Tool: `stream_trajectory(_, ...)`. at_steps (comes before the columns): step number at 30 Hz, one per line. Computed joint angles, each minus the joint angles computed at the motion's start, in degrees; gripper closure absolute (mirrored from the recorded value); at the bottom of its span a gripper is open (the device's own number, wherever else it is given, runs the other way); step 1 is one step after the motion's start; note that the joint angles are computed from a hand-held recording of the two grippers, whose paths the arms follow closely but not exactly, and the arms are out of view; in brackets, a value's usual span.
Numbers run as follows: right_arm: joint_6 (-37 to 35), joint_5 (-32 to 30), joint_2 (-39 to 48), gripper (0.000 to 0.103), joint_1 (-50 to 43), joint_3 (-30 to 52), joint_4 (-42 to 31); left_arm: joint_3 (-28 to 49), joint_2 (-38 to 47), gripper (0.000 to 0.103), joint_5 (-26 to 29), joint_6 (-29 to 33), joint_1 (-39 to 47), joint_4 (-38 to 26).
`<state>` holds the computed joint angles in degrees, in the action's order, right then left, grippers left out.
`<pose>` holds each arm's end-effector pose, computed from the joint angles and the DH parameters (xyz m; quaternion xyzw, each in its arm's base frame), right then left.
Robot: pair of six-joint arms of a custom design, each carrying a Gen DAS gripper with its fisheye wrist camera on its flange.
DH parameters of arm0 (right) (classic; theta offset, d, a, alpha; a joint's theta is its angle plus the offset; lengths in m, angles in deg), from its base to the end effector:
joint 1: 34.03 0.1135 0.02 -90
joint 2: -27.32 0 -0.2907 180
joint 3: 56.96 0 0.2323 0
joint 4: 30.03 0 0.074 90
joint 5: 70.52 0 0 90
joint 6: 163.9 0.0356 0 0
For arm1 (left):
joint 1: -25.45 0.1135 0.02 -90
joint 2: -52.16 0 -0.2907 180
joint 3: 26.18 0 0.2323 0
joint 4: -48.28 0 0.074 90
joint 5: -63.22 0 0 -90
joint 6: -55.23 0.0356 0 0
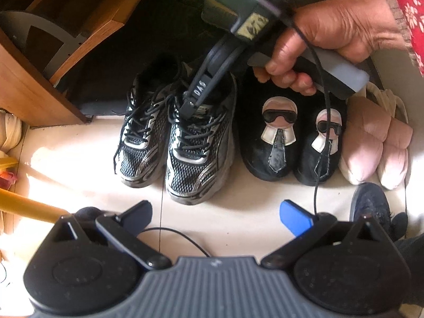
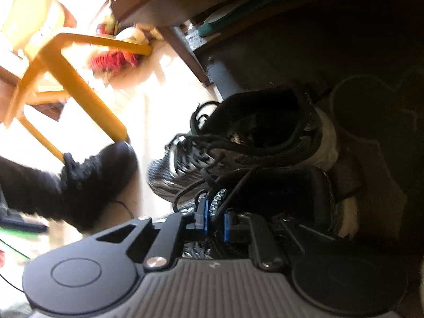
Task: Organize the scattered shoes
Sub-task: 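Close the right tool around both sneaker heels, then squeeze the sneaker pair together in the right tool and tilt it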
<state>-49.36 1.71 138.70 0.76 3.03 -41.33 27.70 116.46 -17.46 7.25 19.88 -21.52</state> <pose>0.2570 0.1918 0.1068 -0.1221 0.9530 0.2459 0.1284 0.1397 -0.0194 0.2259 0.4070 0.9059 -0.0503 0.1060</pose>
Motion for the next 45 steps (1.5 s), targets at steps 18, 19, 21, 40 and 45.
stream_trajectory(18, -46.67, 6.69, -4.65, 0.052, -2.92, 8.85, -17.69, -0.42, 5.7, 0.0, -0.69, 2.39, -0.75, 5.04)
stream_trajectory(19, -48.11, 6.7, -4.27, 0.052, -2.94, 9.06, -17.18, -0.47, 6.02, 0.0, -1.3, 2.27, -1.99, 5.53)
stream_trajectory(21, -52.27, 7.77, -3.86, 0.052, -2.93, 9.25, -16.78, -0.2, 6.37, 0.0, -1.3, 1.65, -2.89, 5.35)
stream_trajectory(40, -81.58, 9.83, 9.18, 0.046, 0.1, 21.24, -22.17, 4.1, 16.26, 0.0, -0.05, -3.71, -0.87, 6.99)
stream_trajectory(45, -80.18, 8.96, 14.23, 0.051, 0.1, 24.97, -23.73, 5.78, 17.49, 0.0, 0.59, -3.67, -0.05, 6.73)
